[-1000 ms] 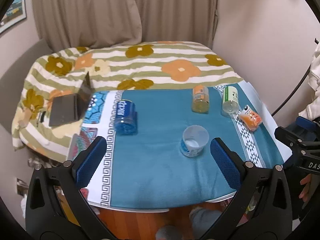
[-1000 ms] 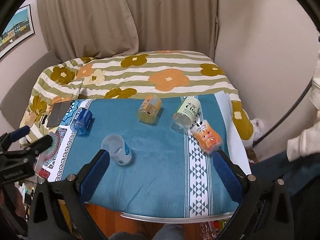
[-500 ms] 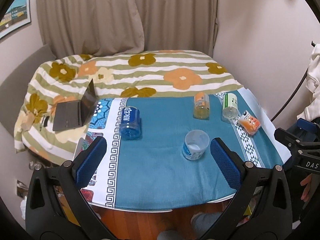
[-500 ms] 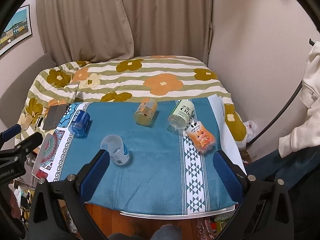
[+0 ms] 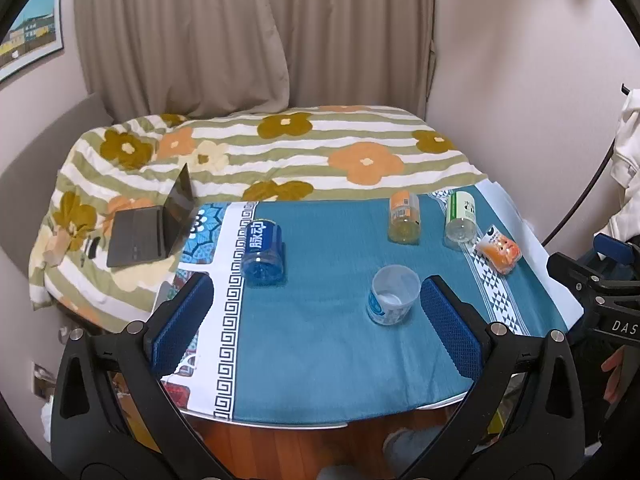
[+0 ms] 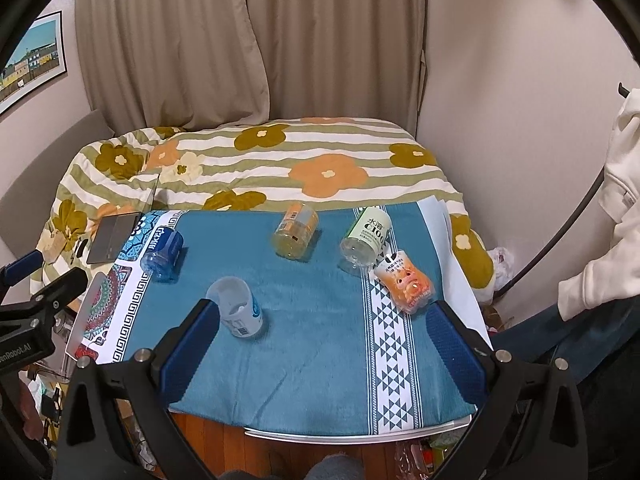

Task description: Flip cup upright

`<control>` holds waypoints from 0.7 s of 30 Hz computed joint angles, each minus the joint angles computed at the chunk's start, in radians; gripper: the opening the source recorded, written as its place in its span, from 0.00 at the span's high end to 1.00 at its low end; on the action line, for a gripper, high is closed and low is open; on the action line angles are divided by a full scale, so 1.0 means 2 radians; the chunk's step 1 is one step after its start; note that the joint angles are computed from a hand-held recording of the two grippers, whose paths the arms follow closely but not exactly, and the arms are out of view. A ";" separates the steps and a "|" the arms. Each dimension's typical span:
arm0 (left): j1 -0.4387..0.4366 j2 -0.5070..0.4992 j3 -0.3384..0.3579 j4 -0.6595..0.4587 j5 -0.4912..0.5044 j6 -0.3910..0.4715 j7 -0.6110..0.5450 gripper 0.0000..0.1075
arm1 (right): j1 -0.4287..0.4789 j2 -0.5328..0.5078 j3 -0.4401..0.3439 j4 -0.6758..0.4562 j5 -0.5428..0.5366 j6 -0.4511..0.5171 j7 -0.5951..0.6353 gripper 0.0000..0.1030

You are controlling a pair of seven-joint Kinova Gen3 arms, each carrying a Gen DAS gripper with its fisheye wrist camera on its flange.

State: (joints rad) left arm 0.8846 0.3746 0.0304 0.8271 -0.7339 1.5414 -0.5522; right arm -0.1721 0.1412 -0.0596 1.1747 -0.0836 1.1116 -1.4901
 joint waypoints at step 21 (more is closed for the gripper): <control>-0.006 -0.002 -0.002 0.005 -0.009 -0.016 -0.010 0.04 | -0.010 0.013 -0.001 -0.018 0.011 0.001 -0.018 0.00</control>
State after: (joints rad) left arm 0.8725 0.3705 0.0259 0.8370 -0.7520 1.5087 -0.5714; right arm -0.1918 0.1663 -0.0613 1.1377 -0.0617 1.1131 -1.5257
